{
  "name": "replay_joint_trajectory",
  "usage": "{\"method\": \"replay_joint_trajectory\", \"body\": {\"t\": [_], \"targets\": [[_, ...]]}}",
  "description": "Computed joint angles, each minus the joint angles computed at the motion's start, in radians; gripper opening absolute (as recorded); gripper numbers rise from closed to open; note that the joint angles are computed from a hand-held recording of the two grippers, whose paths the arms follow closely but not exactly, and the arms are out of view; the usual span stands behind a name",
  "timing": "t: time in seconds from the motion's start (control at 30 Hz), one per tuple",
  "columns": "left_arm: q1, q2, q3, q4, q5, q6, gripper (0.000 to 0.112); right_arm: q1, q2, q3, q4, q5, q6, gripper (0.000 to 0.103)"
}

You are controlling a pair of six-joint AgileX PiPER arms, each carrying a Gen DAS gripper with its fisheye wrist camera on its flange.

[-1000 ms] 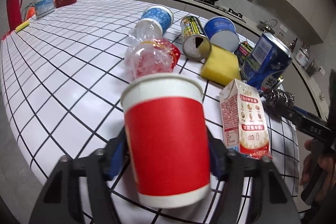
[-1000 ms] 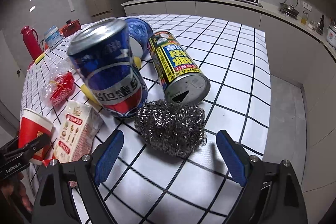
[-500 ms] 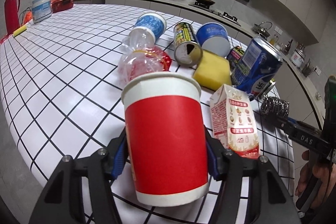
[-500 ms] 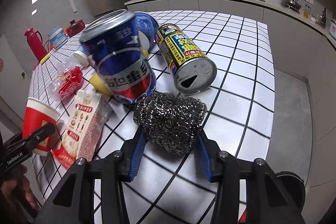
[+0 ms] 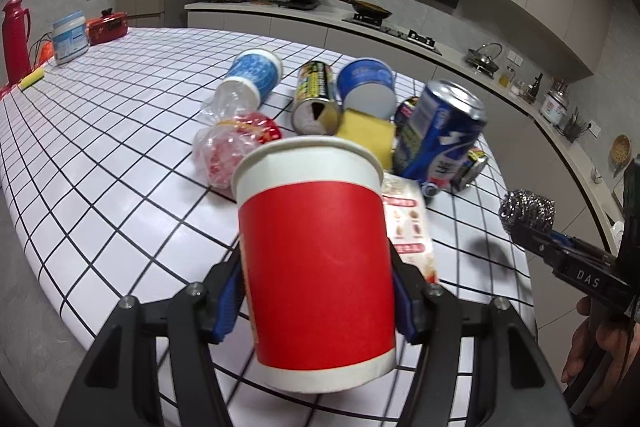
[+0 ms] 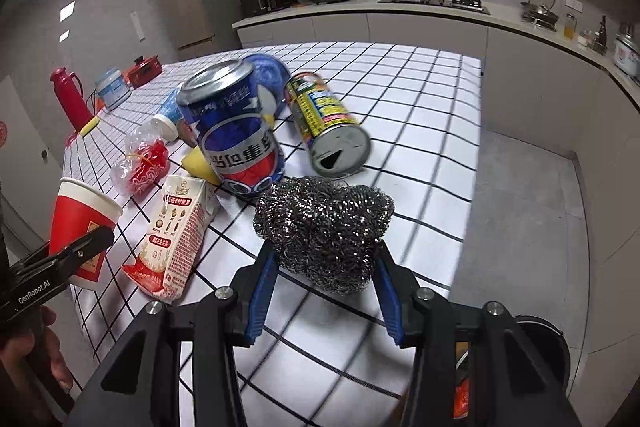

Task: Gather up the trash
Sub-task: 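Grasp the red paper cup with the left tool while the right tool grasps the steel wool, then carry cup and steel wool over the bin and open both tools to drop them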

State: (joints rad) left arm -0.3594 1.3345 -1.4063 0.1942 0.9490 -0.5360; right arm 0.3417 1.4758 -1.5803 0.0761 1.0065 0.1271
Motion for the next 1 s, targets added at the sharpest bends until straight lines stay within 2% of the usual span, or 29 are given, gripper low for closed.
{"method": "replay_joint_trajectory", "body": {"t": [0.6,0.8,1.0], "targets": [[-0.282,0.058,-0.086,0.144,0.04,-0.18,0.062,-0.199,-0.245,0.162,0.059,0.069,-0.102,0.049],[-0.371,0.103,-0.12,0.171,0.044,-0.224,0.062,-0.329,-0.322,0.211,0.115,0.111,-0.184,0.049],[-0.47,0.166,-0.181,0.201,0.06,-0.267,0.062,-0.54,-0.383,0.252,0.228,0.171,-0.339,0.049]]}}
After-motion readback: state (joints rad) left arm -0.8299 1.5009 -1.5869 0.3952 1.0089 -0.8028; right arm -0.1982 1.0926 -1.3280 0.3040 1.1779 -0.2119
